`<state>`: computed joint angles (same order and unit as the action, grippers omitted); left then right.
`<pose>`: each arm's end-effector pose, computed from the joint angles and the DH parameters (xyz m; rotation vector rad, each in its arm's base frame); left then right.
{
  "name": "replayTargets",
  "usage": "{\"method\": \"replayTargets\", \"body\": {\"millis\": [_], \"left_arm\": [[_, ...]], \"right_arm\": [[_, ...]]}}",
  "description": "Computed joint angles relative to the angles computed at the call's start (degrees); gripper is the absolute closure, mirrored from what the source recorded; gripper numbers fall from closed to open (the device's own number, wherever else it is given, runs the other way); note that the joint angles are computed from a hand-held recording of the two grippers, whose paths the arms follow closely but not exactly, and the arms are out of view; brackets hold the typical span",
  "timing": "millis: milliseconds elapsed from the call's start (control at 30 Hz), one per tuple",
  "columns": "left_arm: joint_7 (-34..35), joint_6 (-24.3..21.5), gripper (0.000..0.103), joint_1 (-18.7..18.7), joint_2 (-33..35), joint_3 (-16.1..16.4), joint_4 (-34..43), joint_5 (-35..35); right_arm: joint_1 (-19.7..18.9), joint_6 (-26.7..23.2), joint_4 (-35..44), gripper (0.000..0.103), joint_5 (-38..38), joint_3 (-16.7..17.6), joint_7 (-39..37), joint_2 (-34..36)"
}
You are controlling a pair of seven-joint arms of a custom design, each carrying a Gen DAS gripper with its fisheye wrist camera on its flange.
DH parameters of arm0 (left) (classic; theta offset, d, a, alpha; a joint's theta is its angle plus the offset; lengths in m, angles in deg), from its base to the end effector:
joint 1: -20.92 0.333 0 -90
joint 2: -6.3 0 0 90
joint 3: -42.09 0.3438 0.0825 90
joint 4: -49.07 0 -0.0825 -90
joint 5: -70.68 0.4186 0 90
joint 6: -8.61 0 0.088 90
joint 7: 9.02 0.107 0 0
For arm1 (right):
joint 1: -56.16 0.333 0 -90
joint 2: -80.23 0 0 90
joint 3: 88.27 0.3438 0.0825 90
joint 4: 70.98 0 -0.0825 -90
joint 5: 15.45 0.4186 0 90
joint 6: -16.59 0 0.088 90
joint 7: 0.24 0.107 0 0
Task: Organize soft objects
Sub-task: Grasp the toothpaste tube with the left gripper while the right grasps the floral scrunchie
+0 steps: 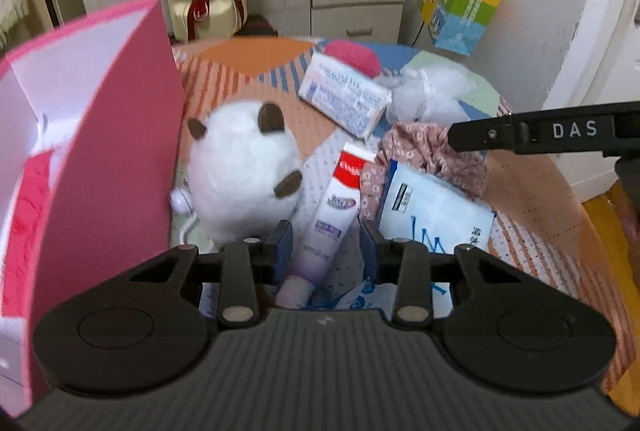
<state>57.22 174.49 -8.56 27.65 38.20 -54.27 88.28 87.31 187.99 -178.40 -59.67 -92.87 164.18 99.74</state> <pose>0.6015 -0.4107 0.4289 -1.4378 2.2261 -0.8893 0.6035 0.3629 0.4125 -1.5807 1.7447 -0.4363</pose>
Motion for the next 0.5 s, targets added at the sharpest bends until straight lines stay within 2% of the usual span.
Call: {"method": "replayTargets", "body": {"millis": [200, 267, 300, 333, 433, 500], "left_arm": [[2.7, -1.7, 0.067, 2.5, 0.9, -3.0, 0.9, -5.1], [6.1, -2.5, 0.067, 4.1, 1.5, -5.0, 1.6, -7.9], [6.4, -2.6, 0.067, 3.6, 1.8, -4.4, 2.0, -7.8], [5.6, -2.0, 0.067, 1.9, 2.1, -2.6, 2.2, -5.8], [-1.8, 0.5, 0.067, -6.4, 2.7, 6.4, 2.2, 6.9], [-5.4, 1.4, 0.067, -7.8, 2.8, 7.9, 2.0, 10.0]], "right_arm": [[-3.3, 0.3, 1.0, 0.04, 6.9, 3.3, -6.5, 2.5], [-4.5, 0.8, 1.0, 0.036, 10.0, 4.8, -9.6, 3.0], [-5.3, 1.0, 0.9, 0.034, 11.7, 5.9, -11.7, 3.2], [-5.5, 1.0, 1.1, 0.03, 13.0, 6.3, -13.3, 3.5], [-4.9, -0.3, 2.3, 0.017, 14.4, 6.7, -18.6, 4.4], [-3.3, -1.6, 3.3, 0.012, 14.2, 5.8, -20.6, 5.0]]}}
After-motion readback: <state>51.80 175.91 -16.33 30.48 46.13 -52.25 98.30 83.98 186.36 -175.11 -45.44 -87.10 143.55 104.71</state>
